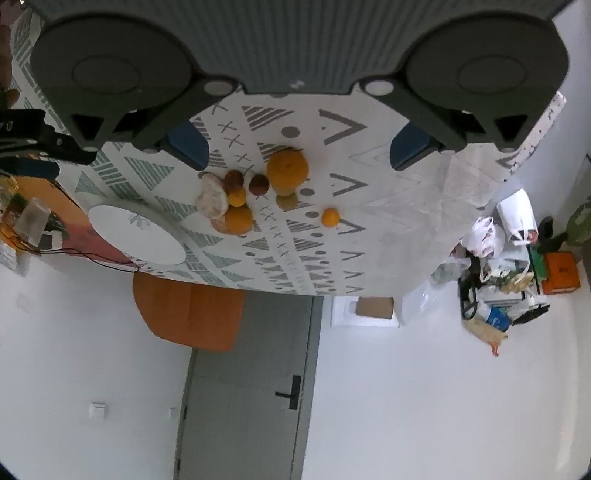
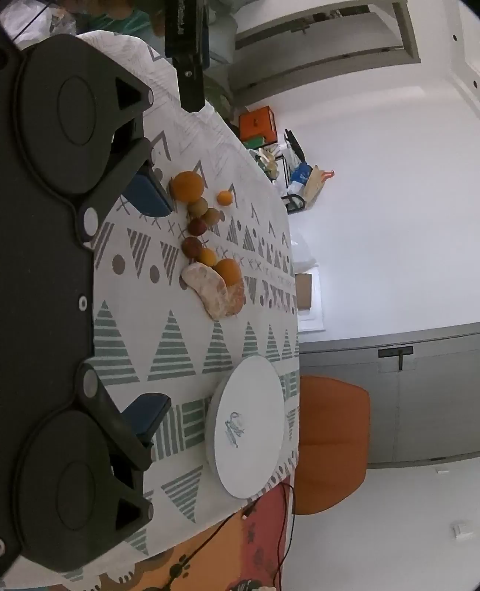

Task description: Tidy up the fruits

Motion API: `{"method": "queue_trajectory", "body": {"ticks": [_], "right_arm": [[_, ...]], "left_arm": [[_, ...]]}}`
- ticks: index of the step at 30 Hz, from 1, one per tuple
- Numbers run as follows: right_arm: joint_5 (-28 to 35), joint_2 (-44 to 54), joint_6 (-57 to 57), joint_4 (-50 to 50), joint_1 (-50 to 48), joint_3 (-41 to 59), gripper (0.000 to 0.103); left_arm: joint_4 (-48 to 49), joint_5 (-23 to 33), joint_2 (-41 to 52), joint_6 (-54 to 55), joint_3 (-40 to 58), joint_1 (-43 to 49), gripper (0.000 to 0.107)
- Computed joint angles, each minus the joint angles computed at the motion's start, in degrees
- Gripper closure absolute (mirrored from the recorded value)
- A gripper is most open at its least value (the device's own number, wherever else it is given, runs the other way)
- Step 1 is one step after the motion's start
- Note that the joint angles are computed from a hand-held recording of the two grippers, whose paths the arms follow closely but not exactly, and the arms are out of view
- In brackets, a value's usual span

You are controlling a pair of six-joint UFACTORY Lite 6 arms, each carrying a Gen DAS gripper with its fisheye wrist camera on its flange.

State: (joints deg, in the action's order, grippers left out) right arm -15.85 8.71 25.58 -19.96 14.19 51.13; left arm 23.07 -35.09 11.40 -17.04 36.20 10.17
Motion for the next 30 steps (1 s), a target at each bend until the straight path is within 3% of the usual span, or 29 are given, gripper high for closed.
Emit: {"method": "queue_trajectory", "body": {"ticks": [5,10,13,30], "right_arm": [[0.80,-0.47,-2.85,2.63,1.01,0.04,0.000],[-0.61,0.19,-1.16,1.16,0.53,-0.43,0.000],[0.97,0.13,-0.79,1.05,0.68,0.56,0.000],[1.92,0.03,1.79,-0.92,-0.23,0.90,0.000]], "left_arm": [[5.69,-3.09,-1.28,-3.09,-2.53,2.94,0.004],[-0.20,0.51,-0.34,-1.67,-0.37,0.53,0.004],[1.81,1.84,0.03,-3.36,1.03,1.37,0.004],[2.04,2.43,-0.88,-3.39,0.46,0.64,0.004]]}}
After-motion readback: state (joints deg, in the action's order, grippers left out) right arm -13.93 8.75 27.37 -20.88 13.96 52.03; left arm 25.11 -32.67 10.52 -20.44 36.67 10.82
